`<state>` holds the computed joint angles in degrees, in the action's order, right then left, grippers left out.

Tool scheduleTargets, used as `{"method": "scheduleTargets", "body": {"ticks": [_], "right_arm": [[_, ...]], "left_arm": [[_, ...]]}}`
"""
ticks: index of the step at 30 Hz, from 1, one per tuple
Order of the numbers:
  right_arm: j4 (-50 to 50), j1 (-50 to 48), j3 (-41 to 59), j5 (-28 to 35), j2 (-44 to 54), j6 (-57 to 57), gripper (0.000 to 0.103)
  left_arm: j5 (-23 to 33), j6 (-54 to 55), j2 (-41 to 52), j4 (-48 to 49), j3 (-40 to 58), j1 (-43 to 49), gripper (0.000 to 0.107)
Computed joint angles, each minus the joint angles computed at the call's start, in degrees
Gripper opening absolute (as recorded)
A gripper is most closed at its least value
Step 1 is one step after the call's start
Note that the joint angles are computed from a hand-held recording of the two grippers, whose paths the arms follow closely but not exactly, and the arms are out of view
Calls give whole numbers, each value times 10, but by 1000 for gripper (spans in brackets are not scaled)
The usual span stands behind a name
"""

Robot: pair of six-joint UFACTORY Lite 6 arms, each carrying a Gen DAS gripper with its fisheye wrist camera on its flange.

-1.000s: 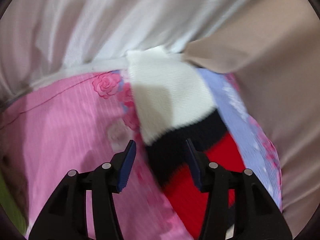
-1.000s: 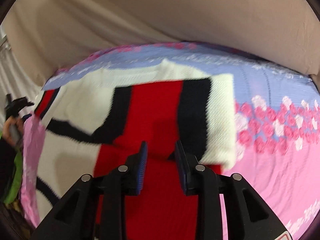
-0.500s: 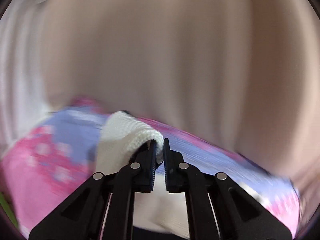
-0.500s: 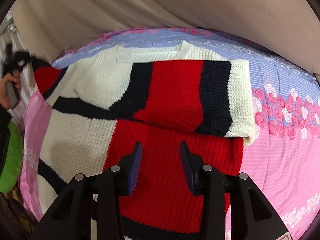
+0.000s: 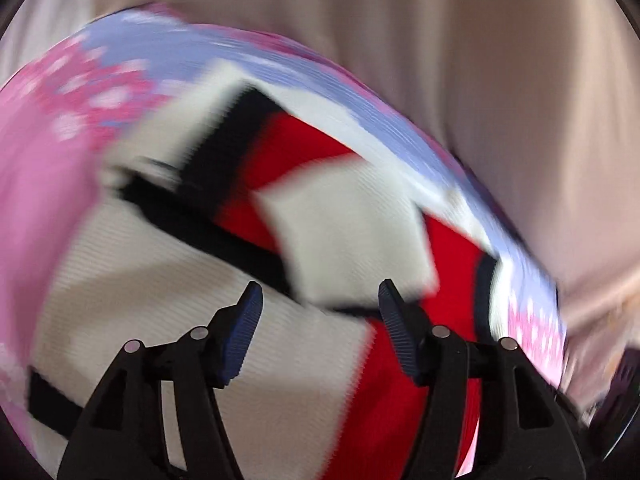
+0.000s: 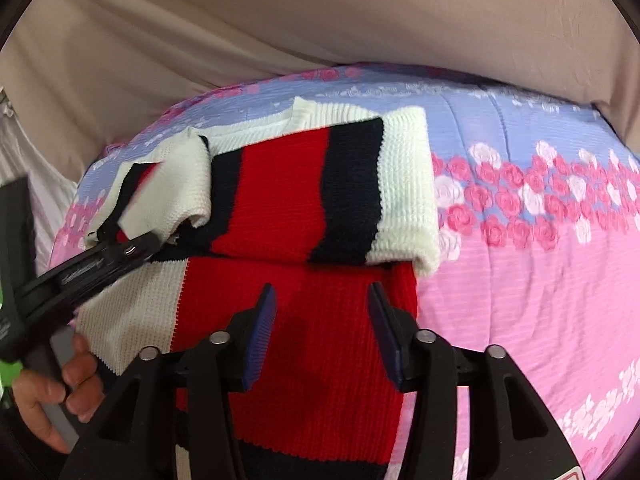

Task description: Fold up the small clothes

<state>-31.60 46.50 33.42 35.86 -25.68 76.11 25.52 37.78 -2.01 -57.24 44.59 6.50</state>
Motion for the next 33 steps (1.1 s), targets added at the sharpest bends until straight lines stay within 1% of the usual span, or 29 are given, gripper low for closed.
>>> {"method": "scheduleTargets", "body": {"ticks": [2, 3, 5, 8, 11, 12, 13, 14, 15, 16, 17, 18, 19, 20, 21, 22, 23, 24, 25, 26, 27, 28, 29, 31, 32, 33], "right_arm": [[-35, 11, 57, -14, 71, -12, 49], [-56, 19, 94, -21, 114, -22, 50], [-97, 44, 189, -29, 217, -62, 59], [-136, 81, 328, -39, 366, -157, 67], [-124, 104, 458, -27, 503, -274, 70], [-108, 106, 504, -18, 549, -316, 71], [-104, 108, 538, -6, 584, -335, 71], [-91, 105, 582, 7, 630, -359, 70], [-69, 98, 606, 10, 653, -381, 67], [-50, 86, 623, 9, 669, -393, 43], [-31, 71, 619, -1, 660, -395, 21], [12, 47, 594, -35, 628, -397, 18], [72, 13, 544, -88, 575, -398, 12], [124, -20, 484, -143, 517, -408, 8], [183, -54, 427, -179, 457, -424, 7], [242, -101, 378, -192, 397, -422, 7], [302, -137, 318, -215, 337, -443, 6], [362, -179, 259, -224, 277, -461, 6], [422, -224, 199, -220, 217, -492, 4], [482, -265, 139, -233, 164, -546, 0], [541, -309, 96, -222, 134, -606, 0], [592, -360, 57, -208, 117, -666, 0], [645, -392, 36, -197, 123, -726, 0], [763, -444, 11, -178, 157, -845, 0], [823, -468, -1, -166, 165, -905, 6], [883, -487, -13, -148, 156, -965, 9]], "left_arm": [[25, -15, 54, 16, 56, 66, 59], [39, -10, 74, 14, 67, 94, 59], [76, -17, 141, 12, 124, 135, 59], [118, -44, 211, -4, 180, 174, 59], [126, -52, 244, -18, 203, 184, 58], [124, -54, 254, -15, 210, 182, 55], [118, -57, 262, -9, 215, 176, 54], [121, -67, 263, 6, 226, 179, 50], [111, -71, 265, 15, 230, 173, 42], [100, -76, 264, 27, 232, 166, 38], [104, -84, 265, 40, 239, 169, 34], [105, -84, 264, 45, 238, 175, 31], [105, -86, 268, 46, 239, 177, 30], [107, -88, 273, 48, 242, 178, 29], [108, -88, 273, 50, 242, 181, 28], [109, -87, 268, 56, 239, 183, 28], [109, -88, 264, 63, 237, 184, 28], [103, -95, 263, 72, 236, 179, 28], [99, -98, 257, 79, 232, 178, 28], [87, -107, 253, 87, 228, 170, 28], [76, -116, 250, 94, 224, 162, 28], [70, -119, 250, 95, 223, 158, 28], [66, -125, 247, 95, 221, 155, 29], [70, -131, 251, 86, 225, 154, 30], [79, -125, 250, 73, 224, 160, 31], [85, -117, 246, 62, 221, 167, 32]]}}
